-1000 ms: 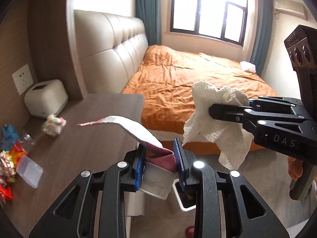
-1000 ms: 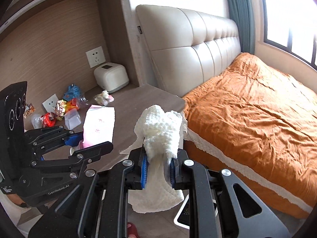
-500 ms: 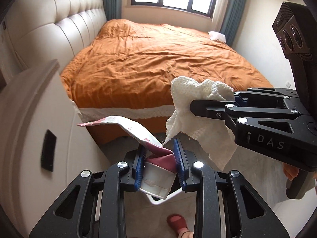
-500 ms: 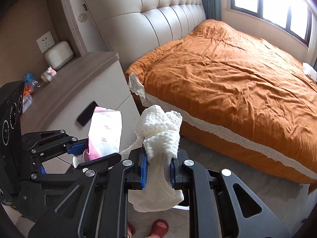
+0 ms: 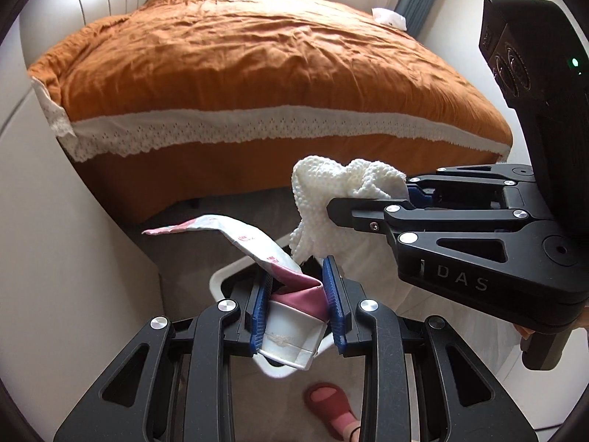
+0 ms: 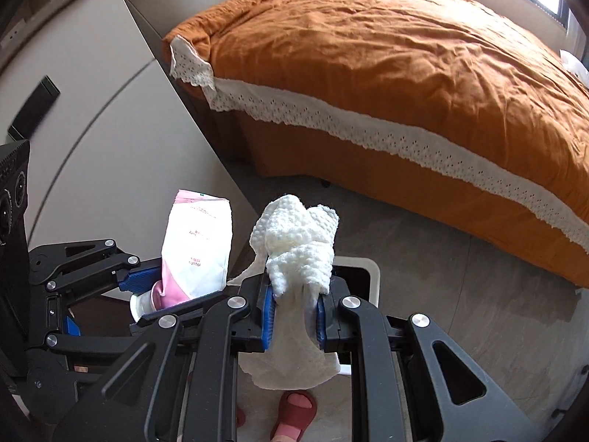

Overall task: Collect trash
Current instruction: 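Carry both items over the bin and open both tools to release them, then move both open tools back to the desk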

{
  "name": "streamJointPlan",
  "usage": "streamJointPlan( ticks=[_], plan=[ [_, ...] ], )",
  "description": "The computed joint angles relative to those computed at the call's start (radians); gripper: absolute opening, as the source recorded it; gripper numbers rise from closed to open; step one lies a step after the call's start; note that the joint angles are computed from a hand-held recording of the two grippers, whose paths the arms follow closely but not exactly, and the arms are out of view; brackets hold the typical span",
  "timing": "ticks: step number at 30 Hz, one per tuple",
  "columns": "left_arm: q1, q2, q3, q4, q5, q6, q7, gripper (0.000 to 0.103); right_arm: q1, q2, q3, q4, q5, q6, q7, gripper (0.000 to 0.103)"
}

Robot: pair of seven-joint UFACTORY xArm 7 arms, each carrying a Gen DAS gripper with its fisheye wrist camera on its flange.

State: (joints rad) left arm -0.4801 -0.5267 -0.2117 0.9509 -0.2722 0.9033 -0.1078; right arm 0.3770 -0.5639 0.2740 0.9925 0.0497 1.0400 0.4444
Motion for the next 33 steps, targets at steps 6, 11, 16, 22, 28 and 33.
streamJointPlan(
  ticks=[6,11,16,22,28,33],
  plan=[
    [-0.057,0.032,-0.001,-0.224,-0.065,-0.197,0.055,0.028,0.021,-0.002,0.005,-0.241,-0.006,-0.195,-0.012,0.019],
    [-0.099,0.115,0.0,-0.306,-0.088,-0.279,0.101,0.099,0.039,0.018,0.004,-0.361,-0.036,-0.315,-0.036,0.098],
    [-0.112,0.108,0.004,-0.366,-0.081,-0.36,0.09,0.098,0.048,0.042,0.006,-0.396,-0.073,-0.359,-0.05,0.098],
    [-0.092,0.072,0.011,-0.359,-0.032,-0.328,0.046,0.098,0.051,0.06,0.003,-0.353,-0.091,-0.34,-0.052,0.098],
    [-0.047,0.011,0.001,-0.276,0.036,-0.197,-0.024,0.098,0.052,0.027,0.002,-0.242,-0.084,-0.222,-0.052,0.098],
    [-0.004,-0.047,-0.019,-0.148,0.084,-0.05,-0.108,0.098,0.038,0.001,0.009,-0.1,-0.078,-0.101,-0.048,0.098]
  ],
)
